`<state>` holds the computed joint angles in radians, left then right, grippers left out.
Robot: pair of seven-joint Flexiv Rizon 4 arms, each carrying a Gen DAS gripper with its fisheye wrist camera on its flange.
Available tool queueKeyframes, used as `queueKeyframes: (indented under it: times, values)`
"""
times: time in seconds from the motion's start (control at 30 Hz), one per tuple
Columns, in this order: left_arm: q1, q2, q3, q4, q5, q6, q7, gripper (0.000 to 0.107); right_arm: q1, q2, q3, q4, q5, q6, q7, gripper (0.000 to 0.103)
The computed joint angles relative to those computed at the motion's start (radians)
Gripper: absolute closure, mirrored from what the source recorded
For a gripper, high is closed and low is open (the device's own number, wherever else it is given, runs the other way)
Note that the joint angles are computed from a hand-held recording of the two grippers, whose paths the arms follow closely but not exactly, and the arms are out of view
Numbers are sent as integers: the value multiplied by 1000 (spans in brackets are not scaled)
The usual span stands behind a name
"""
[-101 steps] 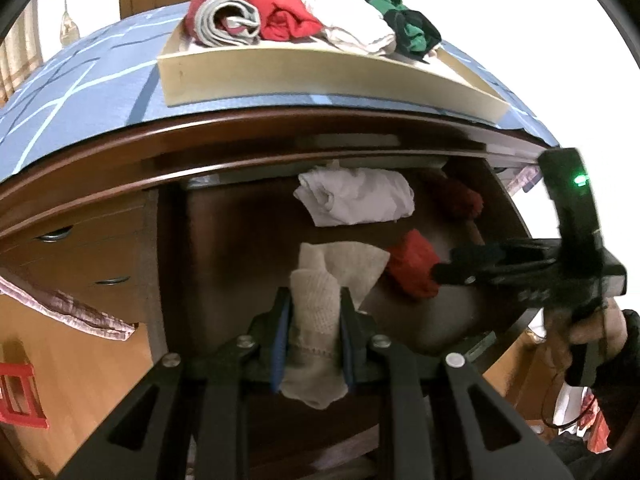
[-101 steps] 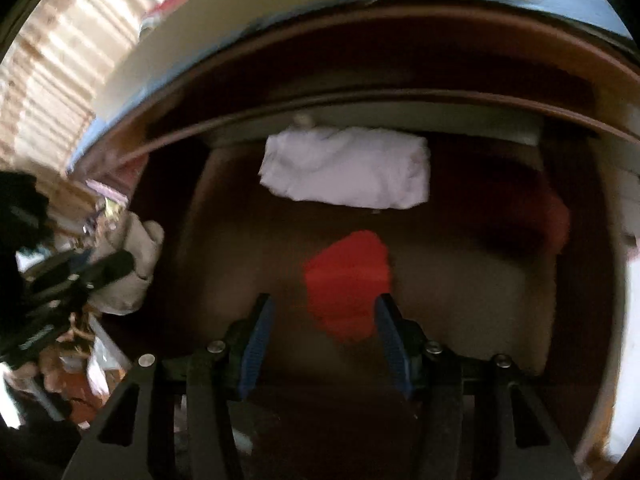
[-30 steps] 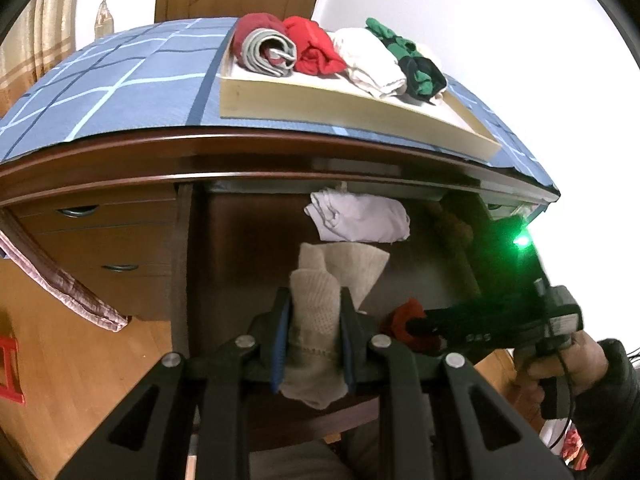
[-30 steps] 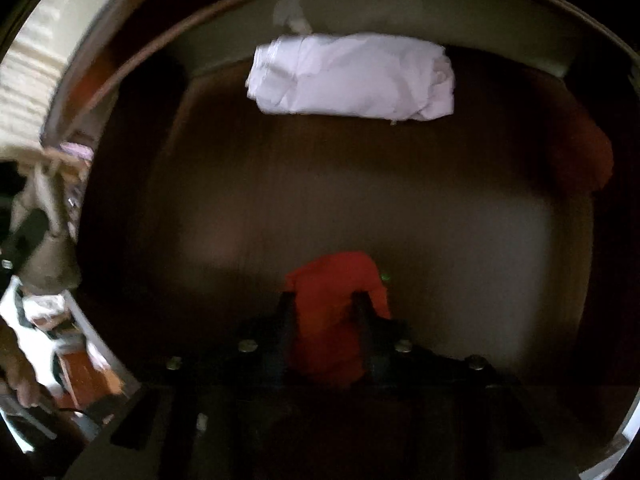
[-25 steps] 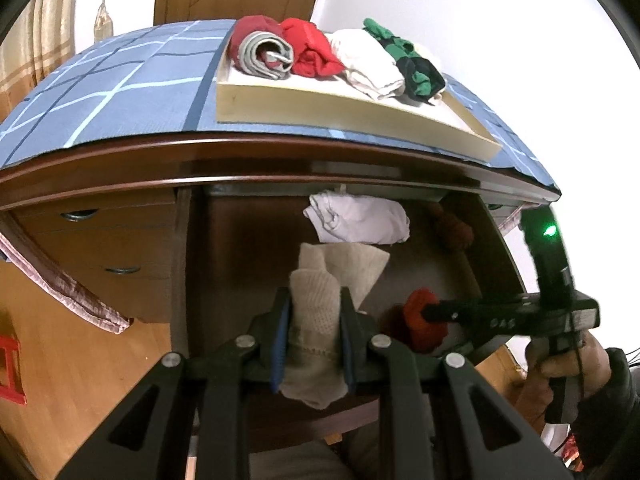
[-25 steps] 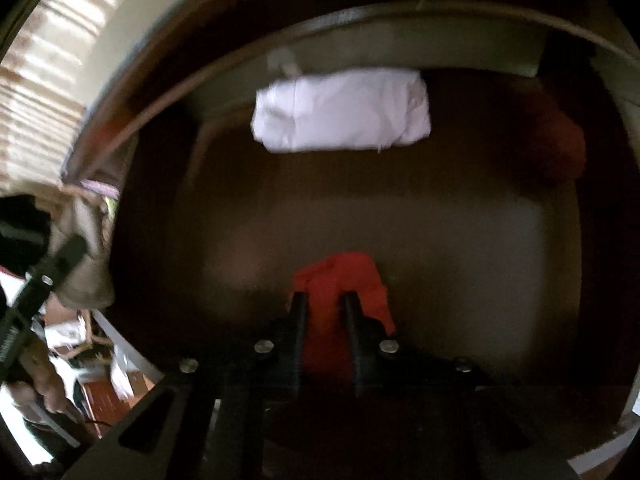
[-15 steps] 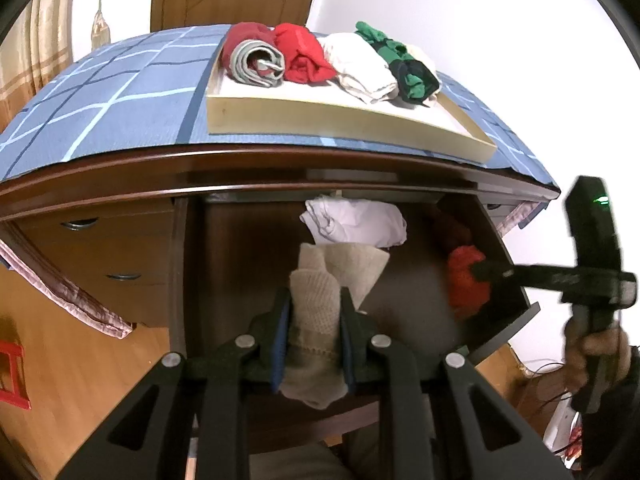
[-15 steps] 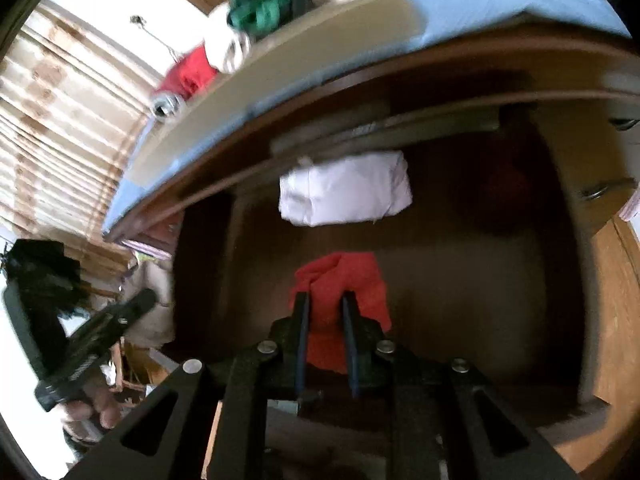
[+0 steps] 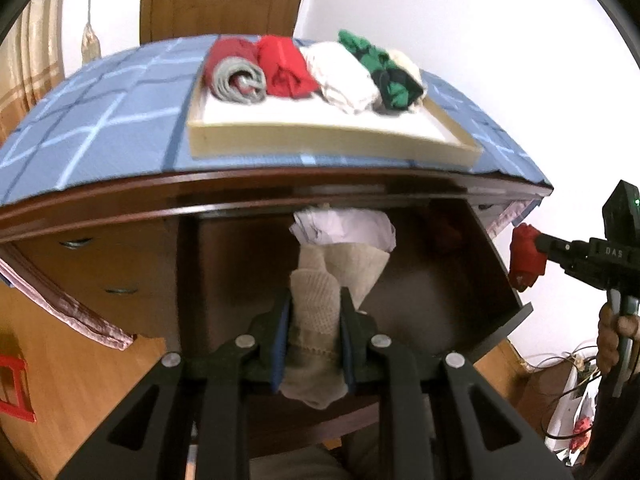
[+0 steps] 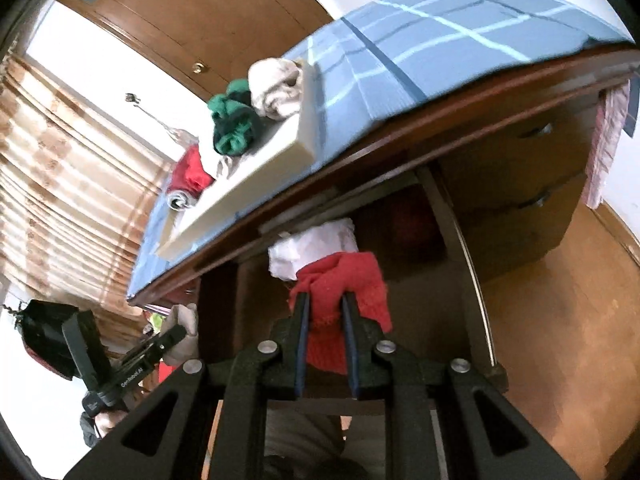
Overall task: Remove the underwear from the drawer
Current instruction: 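Lift the beige sock and red underwear out of the drawer toward the tray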
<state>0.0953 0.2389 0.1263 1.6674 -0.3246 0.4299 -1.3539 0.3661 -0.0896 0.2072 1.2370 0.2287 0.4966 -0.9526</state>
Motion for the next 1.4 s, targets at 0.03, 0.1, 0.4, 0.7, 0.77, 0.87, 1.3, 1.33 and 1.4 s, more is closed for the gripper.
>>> queueKeyframes:
  times: [0.03, 0.1, 0.4, 0.7, 0.77, 0.87, 1.3, 1.33, 1.4]
  values:
    - [2, 2, 1, -4, 2, 4, 0, 86, 1, -2, -1, -11, -2, -1, -7, 85]
    - [10, 8, 6, -18, 9, 11, -3, 86, 7, -14, 1, -36, 0, 8, -23, 85]
    - [46, 12, 24, -82, 33, 34, -25, 87, 29, -82, 17, -159, 44, 37, -108, 85]
    - [56, -1, 25, -123, 29, 50, -31, 86, 41, -125, 25, -237, 58, 57, -154, 85]
    - [54, -6, 25, -128, 22, 50, -27, 86, 39, -131, 25, -246, 62, 54, -159, 85]
    - [48, -21, 23, -134, 3, 42, -17, 86, 35, -139, 24, -253, 66, 44, -158, 85]
    - [51, -71, 14, -169, -23, 38, -20, 86, 24, -173, 26, -289, 89, 33, -160, 85]
    - [52, -76, 13, -173, -25, 39, -20, 86, 25, -180, 27, -300, 90, 30, -163, 85]
    - [53, -85, 11, -182, -27, 41, -18, 86, 29, -196, 28, -325, 91, 24, -169, 85]
